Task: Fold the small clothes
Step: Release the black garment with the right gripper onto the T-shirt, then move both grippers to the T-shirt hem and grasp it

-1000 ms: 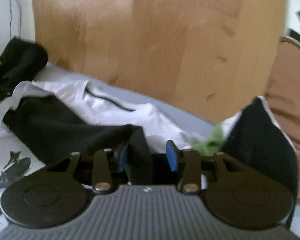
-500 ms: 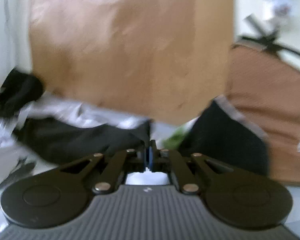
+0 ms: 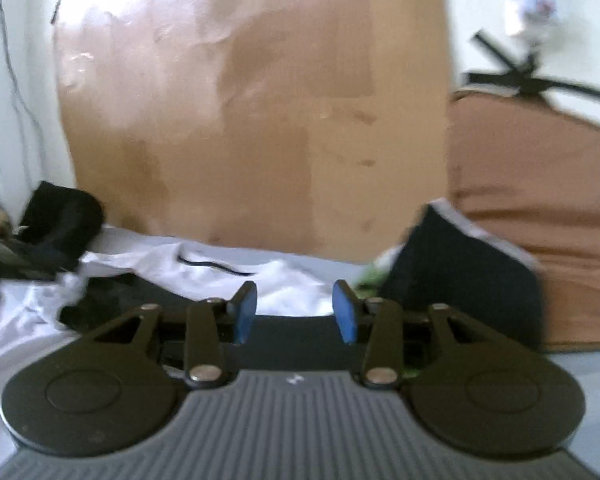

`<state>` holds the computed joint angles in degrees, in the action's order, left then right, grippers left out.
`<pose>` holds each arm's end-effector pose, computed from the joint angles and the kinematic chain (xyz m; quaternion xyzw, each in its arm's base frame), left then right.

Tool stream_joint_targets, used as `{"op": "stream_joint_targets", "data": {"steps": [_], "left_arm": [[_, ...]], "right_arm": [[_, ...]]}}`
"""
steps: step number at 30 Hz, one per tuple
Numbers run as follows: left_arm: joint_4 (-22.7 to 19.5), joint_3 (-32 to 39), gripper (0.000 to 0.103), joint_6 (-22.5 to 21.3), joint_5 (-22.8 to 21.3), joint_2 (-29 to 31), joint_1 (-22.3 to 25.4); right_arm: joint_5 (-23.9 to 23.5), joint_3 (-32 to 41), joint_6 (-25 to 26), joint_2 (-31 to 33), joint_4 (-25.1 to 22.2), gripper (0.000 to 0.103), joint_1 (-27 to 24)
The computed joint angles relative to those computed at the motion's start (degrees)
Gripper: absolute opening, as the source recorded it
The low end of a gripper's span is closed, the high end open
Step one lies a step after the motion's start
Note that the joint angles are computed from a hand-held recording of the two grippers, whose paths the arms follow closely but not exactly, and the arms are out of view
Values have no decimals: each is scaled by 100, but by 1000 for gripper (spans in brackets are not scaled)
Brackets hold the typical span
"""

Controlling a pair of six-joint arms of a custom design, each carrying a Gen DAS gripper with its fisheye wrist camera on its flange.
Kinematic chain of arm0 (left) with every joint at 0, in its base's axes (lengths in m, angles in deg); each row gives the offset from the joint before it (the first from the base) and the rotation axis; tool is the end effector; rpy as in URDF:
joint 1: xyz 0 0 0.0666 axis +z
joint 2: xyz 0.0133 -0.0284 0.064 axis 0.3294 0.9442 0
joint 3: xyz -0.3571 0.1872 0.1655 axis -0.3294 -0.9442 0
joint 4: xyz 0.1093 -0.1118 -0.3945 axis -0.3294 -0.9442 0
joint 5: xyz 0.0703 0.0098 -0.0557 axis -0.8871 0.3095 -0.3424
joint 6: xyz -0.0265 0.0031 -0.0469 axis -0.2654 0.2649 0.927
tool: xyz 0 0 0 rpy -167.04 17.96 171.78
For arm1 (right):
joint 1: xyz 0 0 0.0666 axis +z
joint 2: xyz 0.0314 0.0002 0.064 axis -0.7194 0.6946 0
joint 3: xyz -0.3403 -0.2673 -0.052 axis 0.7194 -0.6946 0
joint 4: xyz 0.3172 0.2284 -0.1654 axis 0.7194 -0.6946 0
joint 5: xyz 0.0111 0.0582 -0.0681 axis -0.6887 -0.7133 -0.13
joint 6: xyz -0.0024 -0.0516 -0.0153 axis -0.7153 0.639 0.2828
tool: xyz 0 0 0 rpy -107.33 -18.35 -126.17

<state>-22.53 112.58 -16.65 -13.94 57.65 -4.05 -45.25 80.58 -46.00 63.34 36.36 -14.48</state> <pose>0.4035 -0.1710 0.3771 0.2098 0.8717 -0.0308 0.4417 0.2576 0.1378 0.3953 0.0322 0.8439 0.0209 0.5351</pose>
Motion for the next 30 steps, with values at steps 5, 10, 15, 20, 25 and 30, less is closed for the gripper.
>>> {"op": "stream_joint_targets", "data": {"steps": [5, 10, 15, 20, 25, 30], "left_arm": [[594, -175, 64, -782, -1182, 430, -284], [-348, 203, 61, -226, -934, 325, -126], [-615, -220, 62, -143, 238, -853, 613], [-1413, -694, 77, -708, 2512, -2146, 2333], [-2724, -941, 80, -1914, 3792, -2848, 4118], [-4044, -1042, 80, -3160, 4660, -3288, 5778]], "right_arm": [[-1087, -236, -659, 672, 277, 44, -740], [-883, -67, -1062, 304, -344, 45, -500], [-213, -226, -1085, -530, -580, 46, -83], [270, -342, -1402, -968, -839, 46, 214], [141, -469, -1733, -904, -729, 45, 41], [152, -145, -1778, -6, -667, 46, -530]]}}
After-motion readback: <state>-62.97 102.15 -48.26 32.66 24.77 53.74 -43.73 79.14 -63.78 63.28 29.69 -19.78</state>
